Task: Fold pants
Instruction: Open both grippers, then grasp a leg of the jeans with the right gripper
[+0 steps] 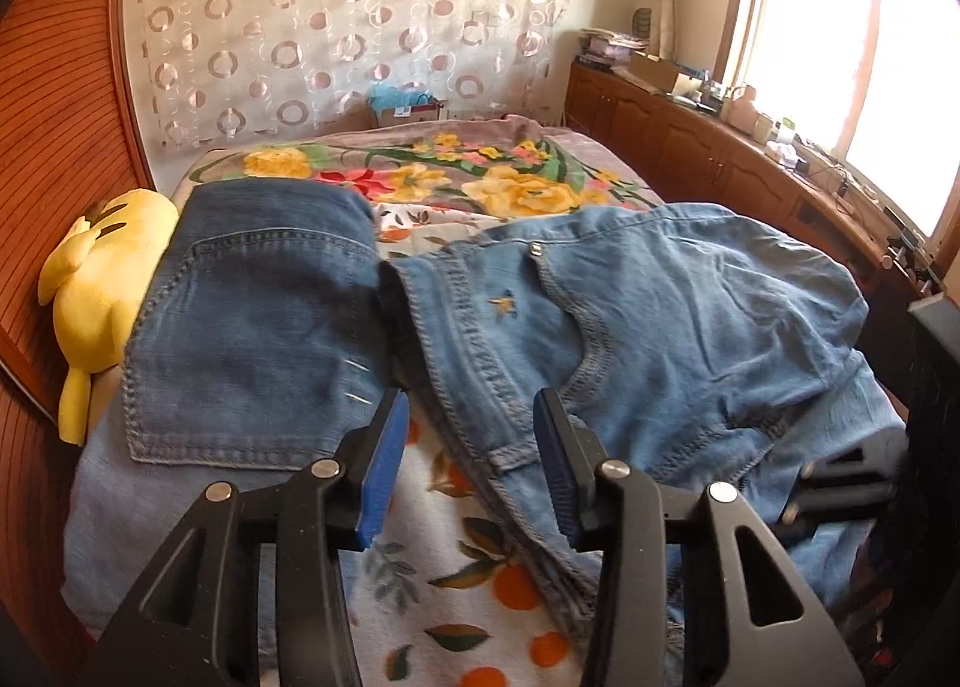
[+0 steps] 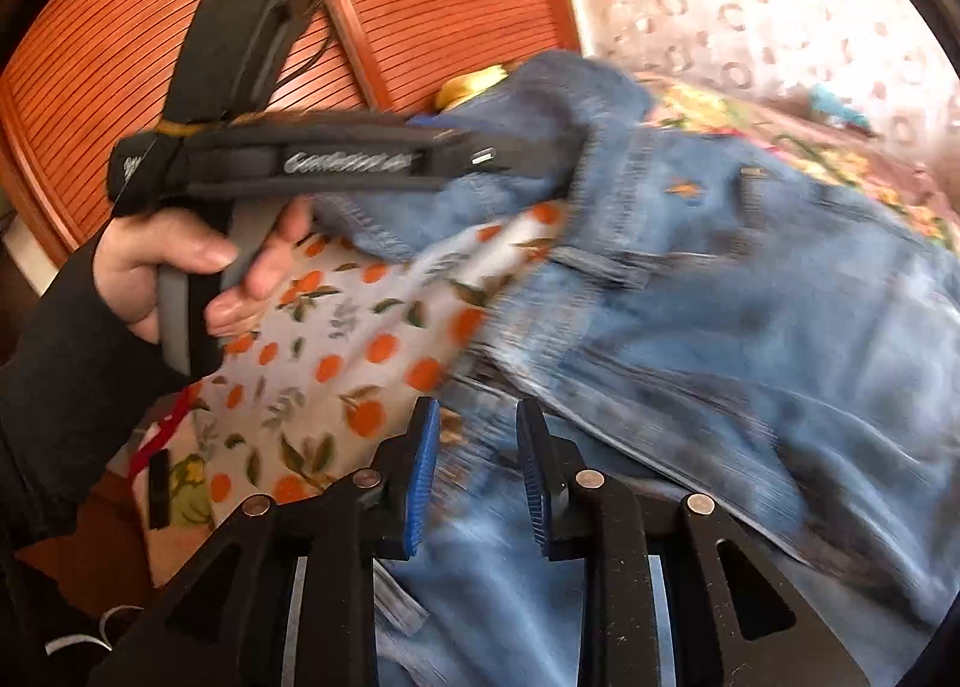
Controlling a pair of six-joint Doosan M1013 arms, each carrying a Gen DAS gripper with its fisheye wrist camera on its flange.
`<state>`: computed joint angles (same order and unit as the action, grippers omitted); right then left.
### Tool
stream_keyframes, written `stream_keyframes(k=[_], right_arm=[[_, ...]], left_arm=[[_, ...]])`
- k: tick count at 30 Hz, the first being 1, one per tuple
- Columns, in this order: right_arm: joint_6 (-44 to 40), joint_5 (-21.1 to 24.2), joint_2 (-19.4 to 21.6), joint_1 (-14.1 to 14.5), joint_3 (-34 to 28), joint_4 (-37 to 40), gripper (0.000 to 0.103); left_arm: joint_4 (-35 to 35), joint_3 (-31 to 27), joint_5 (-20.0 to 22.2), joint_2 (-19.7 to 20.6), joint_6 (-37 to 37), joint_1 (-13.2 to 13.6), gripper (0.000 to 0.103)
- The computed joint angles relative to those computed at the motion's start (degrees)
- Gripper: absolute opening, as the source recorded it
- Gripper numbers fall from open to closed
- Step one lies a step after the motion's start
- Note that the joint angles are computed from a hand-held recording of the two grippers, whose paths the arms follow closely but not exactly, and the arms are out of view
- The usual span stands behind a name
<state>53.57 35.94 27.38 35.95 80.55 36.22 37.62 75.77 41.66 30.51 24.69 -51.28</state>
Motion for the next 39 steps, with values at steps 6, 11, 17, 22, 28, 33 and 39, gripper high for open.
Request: stream_keyframes(k=[6,11,17,22,28,33,39], right_arm=[[7.68,-9.83,-6.94,-2.94,8.81,-5.36,0.027],[24.84,-16.20,-12.73,-6.53,15.86,-21.24,0.031],[46.65,-19.11,-16.86,-11.64,21.40,-40.28,0.039],[55.29,-19.27,-17.01,-14.85,23.05,-47.82,0.041],[47.02,-17.75,-13.32,-16.55,19.94,-39.84,0.042],[43.81,-18.55,-10.52,-16.33,16.79,-37.53,0.042],[41.63,-22.29,-8.43,-16.73,13.72,-34.01,0.024]], left_arm=[[-1.14,-4.99,0.72,2.82,2.98,-1.50,0.045],[-1.77,-10.81,0.62,6.29,7.14,-2.70,0.047],[-7.83,-18.39,2.26,11.42,14.07,-3.03,0.049],[-7.68,-20.39,5.48,13.59,14.15,-3.16,0.049],[-9.36,-19.34,5.21,13.37,11.66,-2.53,0.049],[-11.42,-21.14,8.07,14.52,13.81,-2.58,0.049],[-10.48,-21.67,8.91,14.85,13.62,-2.92,0.049]])
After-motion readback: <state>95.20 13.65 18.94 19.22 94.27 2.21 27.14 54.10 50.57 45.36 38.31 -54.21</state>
